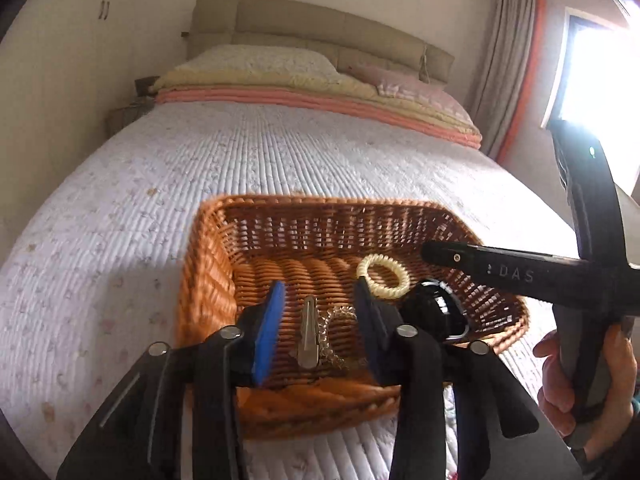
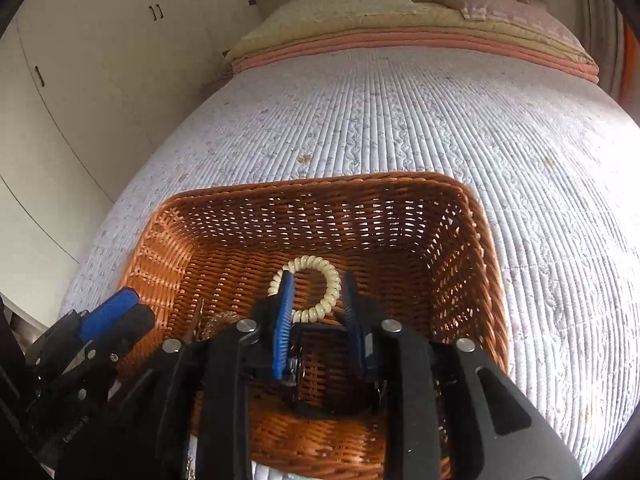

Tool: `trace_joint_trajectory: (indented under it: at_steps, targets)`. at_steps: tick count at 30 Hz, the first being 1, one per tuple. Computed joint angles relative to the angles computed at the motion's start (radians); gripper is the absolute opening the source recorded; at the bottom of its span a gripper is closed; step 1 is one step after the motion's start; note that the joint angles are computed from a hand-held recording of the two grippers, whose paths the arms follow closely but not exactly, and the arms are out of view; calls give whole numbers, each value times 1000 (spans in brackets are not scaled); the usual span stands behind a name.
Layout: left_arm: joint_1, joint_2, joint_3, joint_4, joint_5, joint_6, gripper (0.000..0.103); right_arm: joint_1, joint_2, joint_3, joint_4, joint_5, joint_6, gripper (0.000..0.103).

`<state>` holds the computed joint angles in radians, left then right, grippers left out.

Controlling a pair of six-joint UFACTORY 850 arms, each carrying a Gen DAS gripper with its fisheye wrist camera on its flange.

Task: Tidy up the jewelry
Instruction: 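Carry clip and hair tie into the basket and open both tools, then withdraw both tools from the basket back toward the jewelry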

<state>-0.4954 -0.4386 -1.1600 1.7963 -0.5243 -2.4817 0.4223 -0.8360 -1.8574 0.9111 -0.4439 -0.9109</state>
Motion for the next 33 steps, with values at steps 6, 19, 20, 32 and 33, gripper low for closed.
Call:
trace_joint_trajectory:
  at_steps: [6,19,20,32,33]
  targets:
    - [-85,139,115,41,-101,-94,45,-13,235,303,411,65,-446,44]
    - [-310,295,293,-72,-288,-128,51,-37,612,817,1093,-17,-1275,44]
    - [-320,301,309,-79,-289,-142,51,-39,619,838,1113,-22,-1305,44]
    - [-327,142,290,-82,-68,-197,51,-36,504,889,994,43,-1172,44]
    - [-326,115,267,-110,-54,-155,51,-34,492,881,962,44,-1136,43]
